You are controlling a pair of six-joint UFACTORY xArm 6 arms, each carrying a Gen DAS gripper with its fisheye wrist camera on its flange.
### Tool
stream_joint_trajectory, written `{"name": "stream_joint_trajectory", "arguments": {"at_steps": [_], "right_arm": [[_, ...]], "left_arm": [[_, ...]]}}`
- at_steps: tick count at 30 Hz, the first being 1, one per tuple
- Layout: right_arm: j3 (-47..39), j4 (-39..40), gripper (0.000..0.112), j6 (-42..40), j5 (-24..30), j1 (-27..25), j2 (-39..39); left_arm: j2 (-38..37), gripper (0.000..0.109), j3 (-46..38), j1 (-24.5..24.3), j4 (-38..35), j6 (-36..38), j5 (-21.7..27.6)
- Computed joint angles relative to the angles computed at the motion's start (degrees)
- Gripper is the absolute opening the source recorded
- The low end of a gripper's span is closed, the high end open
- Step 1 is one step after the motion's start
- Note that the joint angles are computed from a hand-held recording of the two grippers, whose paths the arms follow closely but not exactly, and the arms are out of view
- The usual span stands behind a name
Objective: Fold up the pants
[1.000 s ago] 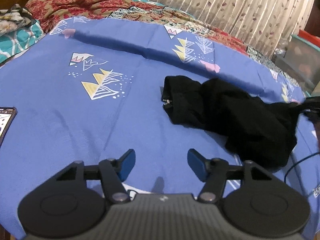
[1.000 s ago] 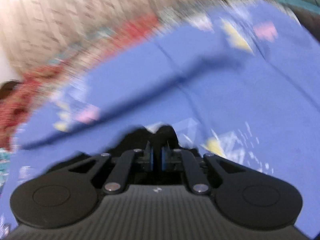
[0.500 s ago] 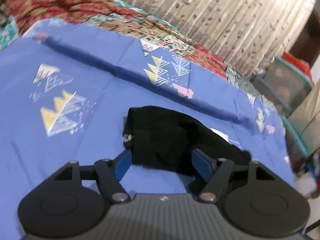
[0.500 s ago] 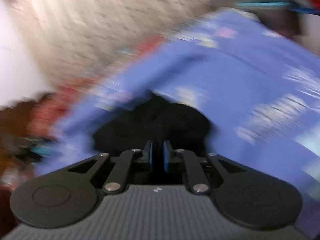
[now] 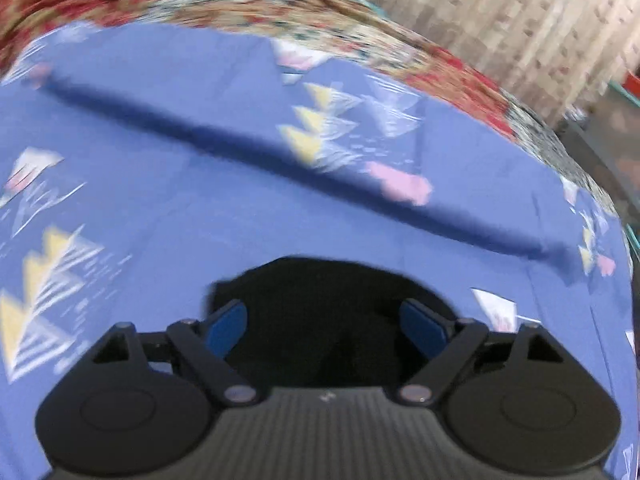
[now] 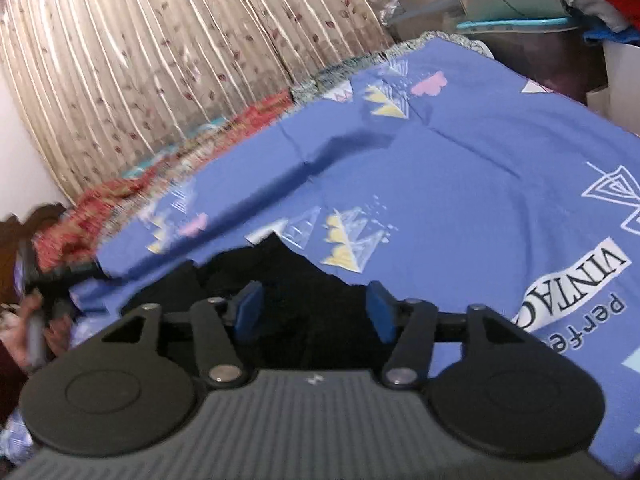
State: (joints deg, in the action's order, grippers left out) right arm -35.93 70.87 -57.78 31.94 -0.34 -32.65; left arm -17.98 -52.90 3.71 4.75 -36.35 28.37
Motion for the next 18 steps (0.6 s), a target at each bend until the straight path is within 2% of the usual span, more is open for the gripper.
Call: {"name": "stream_joint_trajectory", "arguments": {"at_steps": [4, 5, 7, 8, 9, 10, 11, 12, 14, 15, 18], "right_arm": [[-1.3, -1.3, 0.064, 0.1, 1.5, -1.0, 4.1], [-2.0, -1.6, 0.066, -0.5, 1.5, -1.0, 5.2], [-2.8, -3.8, 0.076, -0.3, -0.5, 0.3, 6.5], [-3.4, -6.8, 0.076, 1.4, -1.0, 0.7, 7.7], [-4.4, -10.6, 0.07, 4.0, -0.3, 0.8, 9.3], [-5.2, -13.1, 0.035, 6.4, 0.6, 0.8, 10.8], [-5.3, -13.8, 0.019, 7.3, 0.8, 0.8, 11.2], [-5.1, -12.0, 0.019, 6.6, -0.3, 0.9, 10.8], [-4.4, -2.7, 0.019, 1.5, -2.0, 0.0, 8.5], [-4.4, 2.2, 0.019, -1.3, -2.6, -0.7, 7.1], [-4.2, 14.3, 0.019, -9.2, -3.4, -3.3, 2.8]], "left_arm": [[10.1, 0.091, -11.4, -2.4, -8.9, 8.3, 5.5], [13.1, 0.096, -14.9, -2.9, -10.8, 9.4, 7.9], [18.4, 0.095, -20.4, -3.7, -13.7, 9.8, 12.8], [20.5, 0.076, -22.4, -4.0, -15.2, 10.4, 14.5], [22.2, 0.054, -23.5, -4.7, -16.4, 11.1, 15.6], [23.3, 0.013, -24.1, -5.3, -17.4, 12.1, 16.5], [22.8, 0.013, -22.6, -6.2, -17.1, 11.5, 15.5], [20.7, 0.013, -19.7, -7.0, -14.5, 9.2, 12.0], [17.0, 0.012, -16.1, -7.1, -14.4, 9.6, 8.5], [13.4, 0.012, -12.9, -6.5, -16.6, 10.3, 6.3], [-0.7, 0.011, -1.2, -4.7, -29.5, 17.0, -0.5]]}}
